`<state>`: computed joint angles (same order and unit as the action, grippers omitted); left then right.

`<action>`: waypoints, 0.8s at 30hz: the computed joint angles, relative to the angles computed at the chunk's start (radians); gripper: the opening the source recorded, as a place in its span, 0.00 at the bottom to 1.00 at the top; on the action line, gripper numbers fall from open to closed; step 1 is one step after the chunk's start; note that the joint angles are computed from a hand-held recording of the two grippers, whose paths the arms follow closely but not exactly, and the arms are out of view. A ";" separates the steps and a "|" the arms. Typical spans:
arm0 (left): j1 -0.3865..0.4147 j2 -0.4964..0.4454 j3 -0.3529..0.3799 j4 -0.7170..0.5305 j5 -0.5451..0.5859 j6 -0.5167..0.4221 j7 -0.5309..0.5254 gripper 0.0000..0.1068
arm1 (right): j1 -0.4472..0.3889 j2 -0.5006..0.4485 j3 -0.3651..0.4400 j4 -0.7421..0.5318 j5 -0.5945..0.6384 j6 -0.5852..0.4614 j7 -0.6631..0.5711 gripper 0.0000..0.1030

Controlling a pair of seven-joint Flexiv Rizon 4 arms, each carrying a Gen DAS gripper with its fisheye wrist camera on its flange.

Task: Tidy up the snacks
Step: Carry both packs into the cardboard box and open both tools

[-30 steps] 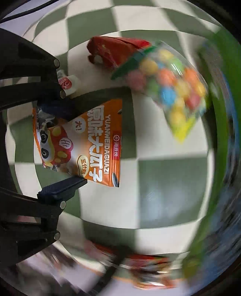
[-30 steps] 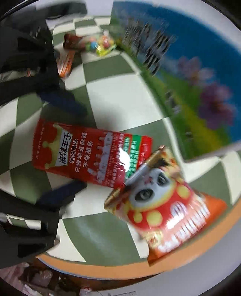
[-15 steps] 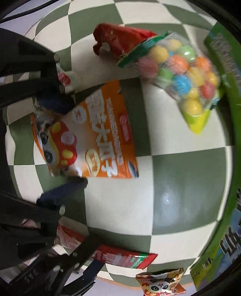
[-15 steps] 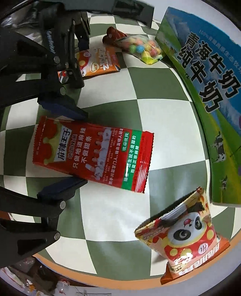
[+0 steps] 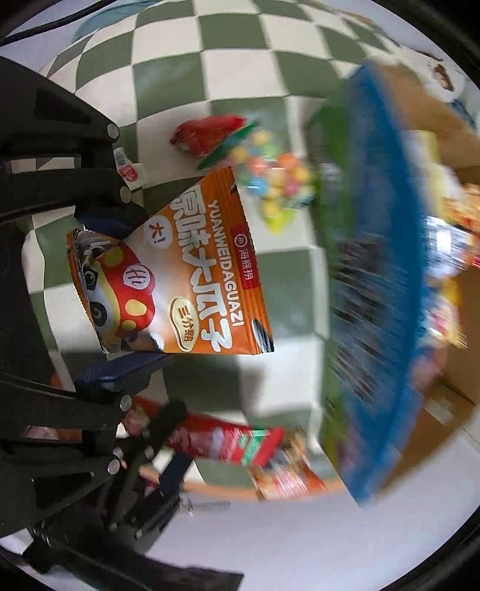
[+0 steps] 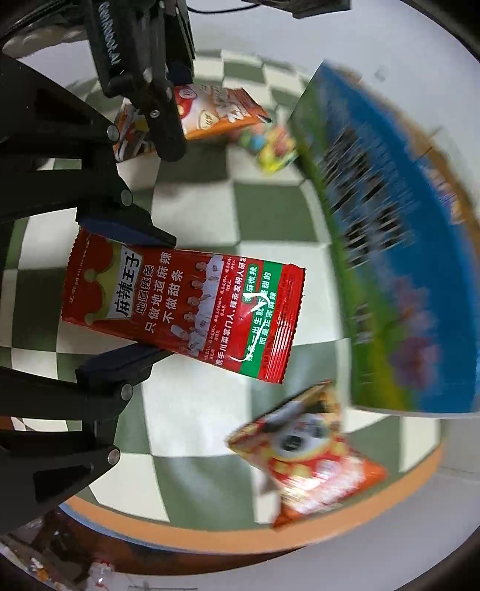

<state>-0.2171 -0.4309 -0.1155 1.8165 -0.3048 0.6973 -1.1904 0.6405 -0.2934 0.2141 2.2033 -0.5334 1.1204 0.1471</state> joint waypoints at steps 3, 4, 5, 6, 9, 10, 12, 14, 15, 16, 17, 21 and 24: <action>0.022 0.033 -0.024 -0.029 -0.066 -0.018 0.041 0.49 | -0.018 0.059 -0.008 -0.017 -0.026 -0.018 -0.028 0.50; 0.028 0.034 -0.029 -0.049 -0.086 -0.031 0.053 0.49 | -0.025 0.077 -0.010 -0.023 -0.038 -0.026 -0.036 0.50; 0.029 0.033 -0.032 -0.064 -0.098 -0.041 0.060 0.49 | -0.034 0.098 -0.011 -0.029 -0.052 -0.030 -0.040 0.51; 0.029 0.029 -0.035 -0.091 -0.108 -0.058 0.060 0.49 | -0.044 0.119 -0.010 -0.028 -0.066 -0.030 -0.040 0.50; 0.031 -0.026 -0.030 -0.222 -0.095 -0.119 0.053 0.49 | -0.092 0.164 -0.010 -0.051 -0.077 -0.027 -0.086 0.50; 0.025 -0.047 -0.025 -0.265 -0.078 -0.129 0.043 0.49 | -0.106 0.168 -0.012 -0.068 -0.081 -0.030 -0.106 0.50; 0.006 -0.121 -0.014 -0.391 -0.029 -0.159 0.001 0.49 | -0.130 0.163 -0.019 -0.112 -0.085 -0.052 -0.154 0.51; -0.020 -0.203 -0.002 -0.531 0.021 -0.207 -0.053 0.49 | -0.151 0.141 -0.029 -0.174 -0.078 -0.098 -0.222 0.51; -0.031 -0.244 0.004 -0.600 0.043 -0.237 -0.076 0.49 | -0.161 0.128 -0.035 -0.200 -0.073 -0.116 -0.252 0.51; -0.039 -0.280 0.013 -0.662 0.064 -0.263 -0.096 0.49 | -0.169 0.088 -0.046 -0.243 -0.065 -0.115 -0.280 0.51; -0.043 -0.303 0.022 -0.694 0.077 -0.278 -0.102 0.49 | -0.182 0.056 -0.049 -0.286 -0.029 -0.129 -0.335 0.51; -0.060 -0.434 0.043 -0.898 0.132 -0.401 -0.148 0.50 | -0.196 -0.027 -0.059 -0.400 0.056 -0.199 -0.458 0.51; -0.074 -0.526 0.057 -1.040 0.162 -0.495 -0.169 0.50 | -0.210 -0.088 -0.063 -0.468 0.127 -0.243 -0.548 0.51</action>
